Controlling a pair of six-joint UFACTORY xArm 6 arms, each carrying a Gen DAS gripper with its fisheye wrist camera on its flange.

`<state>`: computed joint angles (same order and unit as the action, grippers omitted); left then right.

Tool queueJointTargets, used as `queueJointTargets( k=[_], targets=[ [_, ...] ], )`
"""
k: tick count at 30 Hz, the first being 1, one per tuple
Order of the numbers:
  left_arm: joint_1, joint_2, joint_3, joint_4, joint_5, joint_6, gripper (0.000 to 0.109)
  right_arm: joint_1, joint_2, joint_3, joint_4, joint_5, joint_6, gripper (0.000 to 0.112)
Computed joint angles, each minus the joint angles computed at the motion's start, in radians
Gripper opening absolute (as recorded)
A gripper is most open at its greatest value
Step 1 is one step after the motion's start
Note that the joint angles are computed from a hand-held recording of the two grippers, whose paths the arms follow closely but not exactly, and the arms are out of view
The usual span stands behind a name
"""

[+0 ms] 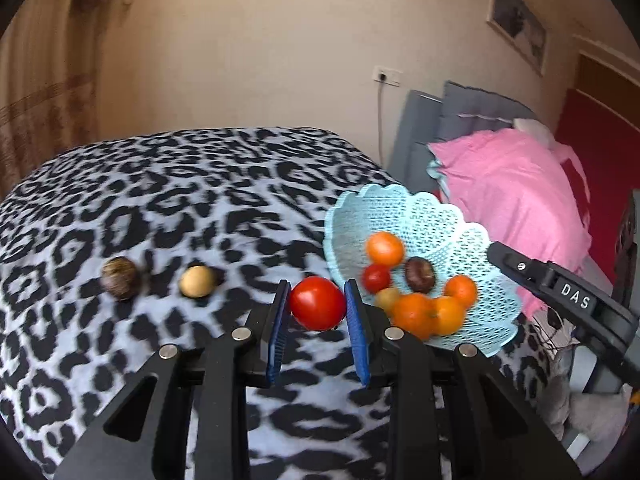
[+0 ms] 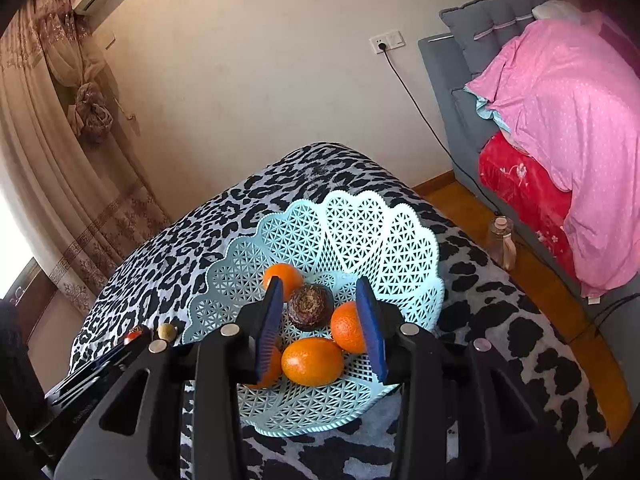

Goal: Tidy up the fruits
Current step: 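Lower the red tomato into the basket and open the left gripper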

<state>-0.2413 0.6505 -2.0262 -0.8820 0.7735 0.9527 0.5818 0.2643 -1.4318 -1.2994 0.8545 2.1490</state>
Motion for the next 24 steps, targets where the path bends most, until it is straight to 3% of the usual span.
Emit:
queueJointTargets(
  k=[9, 10, 13, 17, 21, 24],
  targets=[
    [-0.03, 0.069, -0.116, 0.004, 0.099, -0.028, 0.028, -0.003, -0.009, 0.013, -0.001, -0.001, 0.031, 0.039],
    [-0.031, 0.075, -0.124, 0.004, 0.104, -0.031, 0.031, -0.003, -0.007, 0.011, 0.0, -0.001, 0.029, 0.039],
    [-0.027, 0.088, -0.139, -0.015, 0.107, -0.04, 0.064, -0.003, -0.009, 0.012, 0.0, 0.0, 0.029, 0.039],
    [-0.016, 0.091, -0.144, -0.028, 0.106, -0.043, 0.064, -0.004, -0.012, 0.017, -0.002, 0.002, 0.041, 0.039],
    [-0.002, 0.092, -0.149, -0.023, 0.084, -0.054, 0.065, 0.0, -0.012, 0.016, -0.006, 0.011, 0.046, 0.048],
    [0.007, 0.092, -0.151, -0.013, 0.067, -0.067, 0.07, 0.003, -0.011, 0.012, -0.008, 0.013, 0.043, 0.048]
  ],
)
